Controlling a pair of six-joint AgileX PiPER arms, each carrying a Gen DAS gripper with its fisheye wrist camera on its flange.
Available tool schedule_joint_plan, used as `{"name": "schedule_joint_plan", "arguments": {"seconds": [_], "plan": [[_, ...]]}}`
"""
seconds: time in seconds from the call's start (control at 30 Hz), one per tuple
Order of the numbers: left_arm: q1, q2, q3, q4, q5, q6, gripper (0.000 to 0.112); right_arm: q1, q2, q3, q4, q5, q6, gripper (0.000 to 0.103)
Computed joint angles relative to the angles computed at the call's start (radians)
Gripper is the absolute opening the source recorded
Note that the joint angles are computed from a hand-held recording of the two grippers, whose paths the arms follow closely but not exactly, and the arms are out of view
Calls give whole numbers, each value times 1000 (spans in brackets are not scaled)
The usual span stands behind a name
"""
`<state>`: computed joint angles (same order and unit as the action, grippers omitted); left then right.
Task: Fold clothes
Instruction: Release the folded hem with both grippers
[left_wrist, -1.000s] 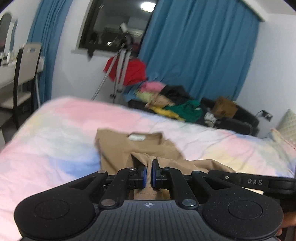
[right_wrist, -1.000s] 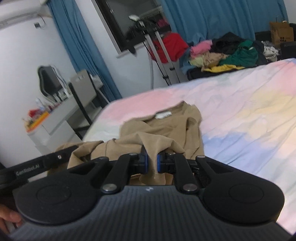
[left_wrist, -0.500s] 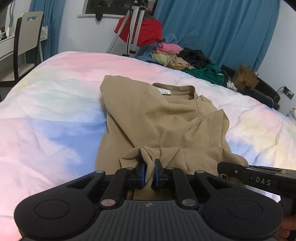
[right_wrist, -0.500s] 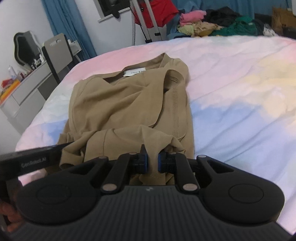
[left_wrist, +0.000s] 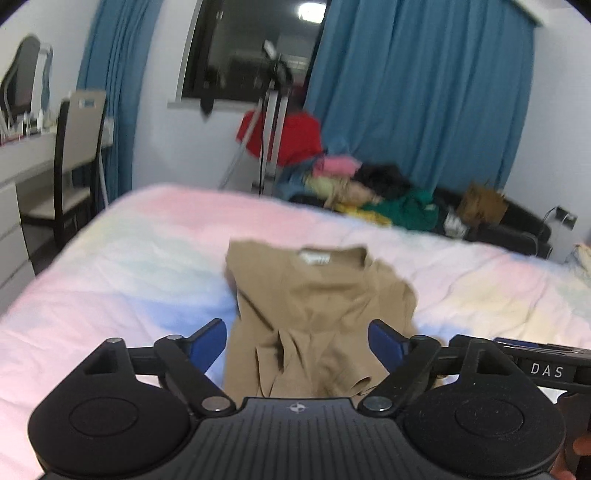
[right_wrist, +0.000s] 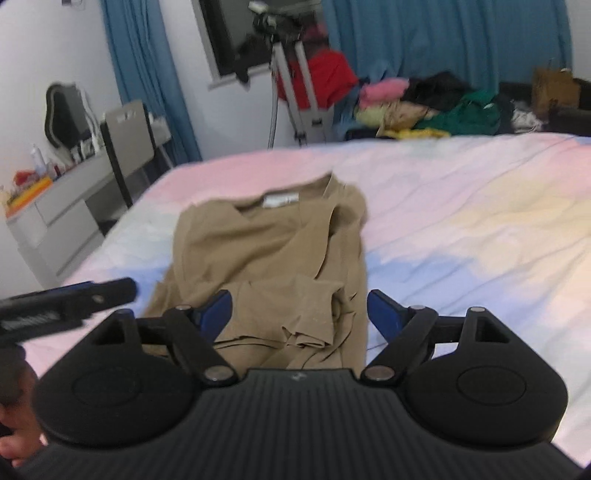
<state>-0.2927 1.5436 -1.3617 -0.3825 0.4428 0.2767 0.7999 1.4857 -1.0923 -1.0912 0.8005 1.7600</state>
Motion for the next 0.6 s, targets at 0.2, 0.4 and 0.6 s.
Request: {"name": "schedule_joint_plan", "arguments": {"seconds": [0.2, 0.4, 0.6], "plan": [[-47, -175, 141, 225, -69, -199, 100, 166, -56, 4, -53, 204, 82, 82], [-104, -251, 224, 354, -122, -276, 101, 241, -62, 2, -123, 296, 128, 82], [-114, -243, 237, 360, -118, -278, 101, 241, -67, 13, -132, 315, 158, 82]]}}
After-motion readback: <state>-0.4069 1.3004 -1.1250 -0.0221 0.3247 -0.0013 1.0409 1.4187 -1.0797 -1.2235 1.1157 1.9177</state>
